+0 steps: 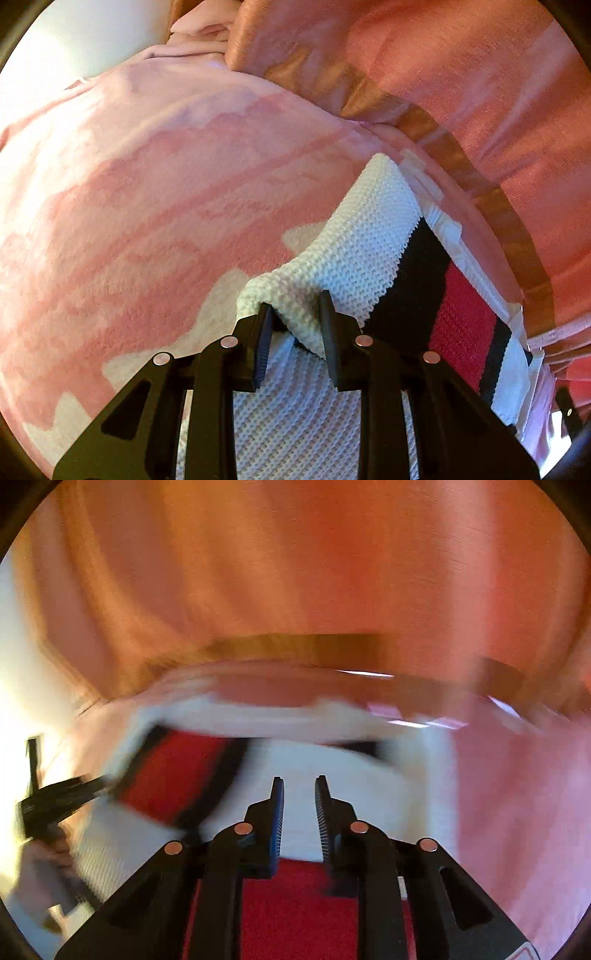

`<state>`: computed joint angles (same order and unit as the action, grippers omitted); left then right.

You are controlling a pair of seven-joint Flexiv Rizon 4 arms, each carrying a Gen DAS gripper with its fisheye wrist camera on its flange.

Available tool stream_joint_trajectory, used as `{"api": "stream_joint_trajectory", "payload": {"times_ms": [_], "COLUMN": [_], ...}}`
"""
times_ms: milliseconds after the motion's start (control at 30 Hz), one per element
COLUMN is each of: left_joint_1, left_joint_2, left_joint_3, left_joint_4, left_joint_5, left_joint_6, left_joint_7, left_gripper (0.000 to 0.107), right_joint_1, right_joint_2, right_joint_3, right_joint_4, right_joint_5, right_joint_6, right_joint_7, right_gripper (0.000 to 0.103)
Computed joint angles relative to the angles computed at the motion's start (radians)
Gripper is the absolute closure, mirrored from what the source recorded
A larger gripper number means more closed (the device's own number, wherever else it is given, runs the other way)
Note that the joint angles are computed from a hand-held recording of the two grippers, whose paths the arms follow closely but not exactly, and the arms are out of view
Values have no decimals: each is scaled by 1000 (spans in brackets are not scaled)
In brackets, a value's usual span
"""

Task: Fold small clothes

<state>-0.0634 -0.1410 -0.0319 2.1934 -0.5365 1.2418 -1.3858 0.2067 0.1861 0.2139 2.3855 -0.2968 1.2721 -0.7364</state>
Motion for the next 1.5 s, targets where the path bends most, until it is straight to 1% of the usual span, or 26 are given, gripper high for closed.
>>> {"api": "stream_joint_trajectory", "payload": {"times_ms": [67,167,233,300,367,433,467,533,567,633,667,700,767,800,867,900,933,967,1000,1033,1067,1167,1267,1333,1433,1500], "left_joint_1": [-1,5,11,15,17,21,20,19,17,14,14,16,20,22,19,15,11,4,0,-5,-10,-24,-38,-40,-41,-48], "left_joint_2": [-1,-1,-2,-4,-6,-7,-9,-14,-15,-16,-14,-13,-10,-9,-11,-10,-8,-7,-4,-3,-2,13,48,62,62,52], "left_joint_3": [-2,-13,-18,-19,-20,-21,-20,-12,-9,-5,-5,-7,-7,-8,-7,-4,-2,3,6,10,15,31,54,53,51,62], "left_joint_4": [5,11,8,5,3,1,-1,-13,-15,-18,-16,-16,-16,-14,-14,-12,-9,-8,-7,-7,-7,-4,12,20,19,1], "left_joint_5": [1,-42,-77,-103,-131,-165,-174,-162,-151,-134,-134,-140,-153,-163,-162,-150,-135,-103,-79,-44,-7,112,259,313,382,487], "left_joint_6": [12,10,-8,-24,-37,-50,-54,-72,-74,-74,-75,-80,-92,-95,-90,-81,-73,-59,-52,-43,-35,-9,25,39,35,30], "left_joint_7": [11,54,87,117,144,163,167,150,141,119,119,123,137,143,145,136,125,103,87,64,41,-34,-129,-155,-194,-257], "left_gripper": [82,82,82,82,83,84,84,84,84,84,84,84,84,84,84,84,84,84,84,84,84,84,79,78,78,78], "right_joint_1": [96,253,260,280,290,312,330,314,287,301,289,251,162,93,-22,-69,-89,-81,-56,-16,-2,-4,-92,-109,-110,-48], "right_joint_2": [-138,-331,-452,-560,-620,-671,-678,-680,-675,-609,-564,-494,-359,-289,-149,-80,-13,49,89,127,163,211,194,142,106,93], "right_joint_3": [-19,-130,-122,-144,-151,-188,-210,-192,-162,-188,-187,-156,-105,-61,9,32,44,24,-14,-70,-98,-107,-15,2,-22,-90], "right_joint_4": [-118,-275,-408,-529,-595,-633,-645,-667,-664,-588,-523,-442,-283,-201,-64,5,60,116,167,220,243,243,223,197,204,216], "right_joint_5": [99,84,137,136,153,123,149,174,156,119,43,16,-95,-82,-131,-127,-79,17,53,78,121,73,77,52,12,-32], "right_joint_6": [3,14,-16,-72,-107,-63,-65,-92,-96,-63,-27,-2,7,-2,-74,-129,-169,-216,-197,-127,-117,-149,-92,-56,-12,-32], "right_joint_7": [-116,-133,-184,-185,-201,-164,-176,-186,-173,-133,-77,-67,41,17,72,101,65,19,7,-1,-20,56,43,71,124,149], "right_gripper": [97,99,99,99,102,103,103,103,103,103,103,103,103,103,102,100,94,94,98,103,103,102,97,95,93,93]}}
